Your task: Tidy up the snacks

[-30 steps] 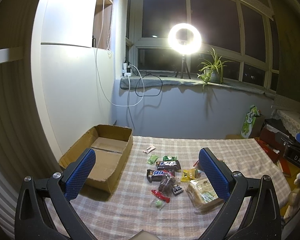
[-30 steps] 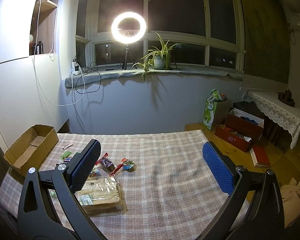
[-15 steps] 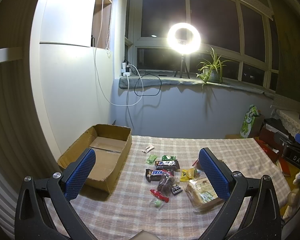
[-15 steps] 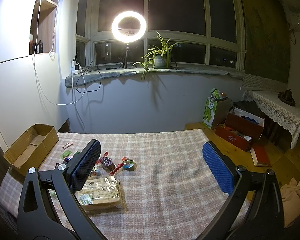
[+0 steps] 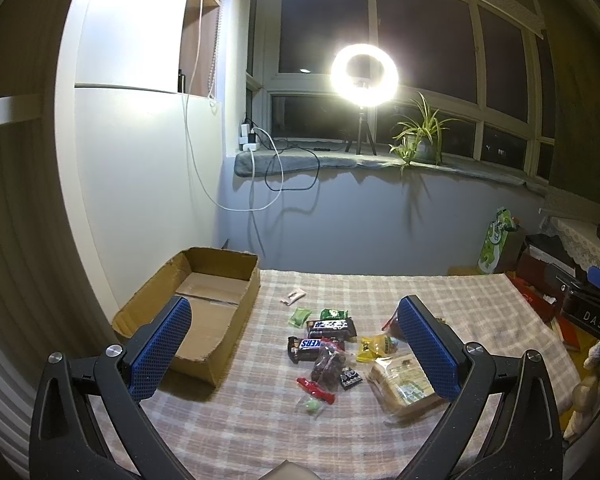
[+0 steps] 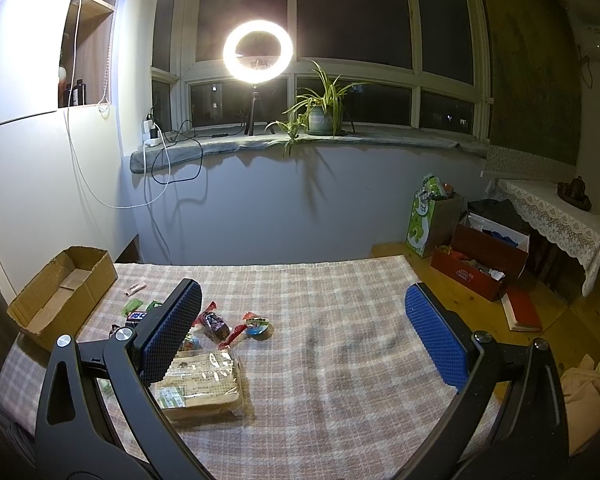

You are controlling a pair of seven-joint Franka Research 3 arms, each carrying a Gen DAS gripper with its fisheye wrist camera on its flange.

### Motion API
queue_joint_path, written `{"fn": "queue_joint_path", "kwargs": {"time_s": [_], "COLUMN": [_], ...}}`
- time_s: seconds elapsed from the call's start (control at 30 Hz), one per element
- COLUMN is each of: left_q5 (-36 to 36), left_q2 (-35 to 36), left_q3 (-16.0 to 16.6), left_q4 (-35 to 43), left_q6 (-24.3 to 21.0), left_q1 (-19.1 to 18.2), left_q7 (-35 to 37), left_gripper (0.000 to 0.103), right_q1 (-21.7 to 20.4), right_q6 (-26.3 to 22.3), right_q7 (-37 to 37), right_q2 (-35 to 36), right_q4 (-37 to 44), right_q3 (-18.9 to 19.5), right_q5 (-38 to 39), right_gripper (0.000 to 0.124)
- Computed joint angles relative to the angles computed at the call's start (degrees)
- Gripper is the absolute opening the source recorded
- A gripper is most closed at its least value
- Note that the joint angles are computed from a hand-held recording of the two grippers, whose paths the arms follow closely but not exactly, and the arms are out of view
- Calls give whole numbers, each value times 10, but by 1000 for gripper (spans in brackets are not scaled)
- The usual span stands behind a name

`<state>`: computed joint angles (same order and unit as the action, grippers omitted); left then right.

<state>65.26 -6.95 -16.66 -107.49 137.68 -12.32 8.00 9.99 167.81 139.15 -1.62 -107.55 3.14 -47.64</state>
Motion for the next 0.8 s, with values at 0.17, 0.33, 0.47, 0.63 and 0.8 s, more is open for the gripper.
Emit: {"fn": "queue_joint_path", "kwargs": {"time_s": [0.17, 0.33, 0.47, 0.63, 0.8], "left_q5": [-4, -8, -12, -23, -67], "left_q2": [4, 8, 13, 20, 26], "left_q3": [2, 5, 7, 12, 22], "left_q4": [2, 2, 3, 4, -4], "left_q6": [3, 10, 16, 28, 64], "left_q1": [-1, 0, 0, 0, 3], "left_q7": [4, 7, 10, 18, 37], "left_gripper": [102, 102, 102, 102, 102], "right_q1": [1, 1, 2, 8, 14], "right_q6": [0, -1, 8, 7, 10], "right_q7": [-4, -2, 33, 13, -96], "right_q2": [0, 1, 11, 16, 30], "right_q4": [0, -2, -10, -9, -8], "right_q3": [-1, 0, -4, -9, -14], "right_q5": [5, 4, -30, -10, 105], "right_gripper": [103, 103, 103, 103, 103]}}
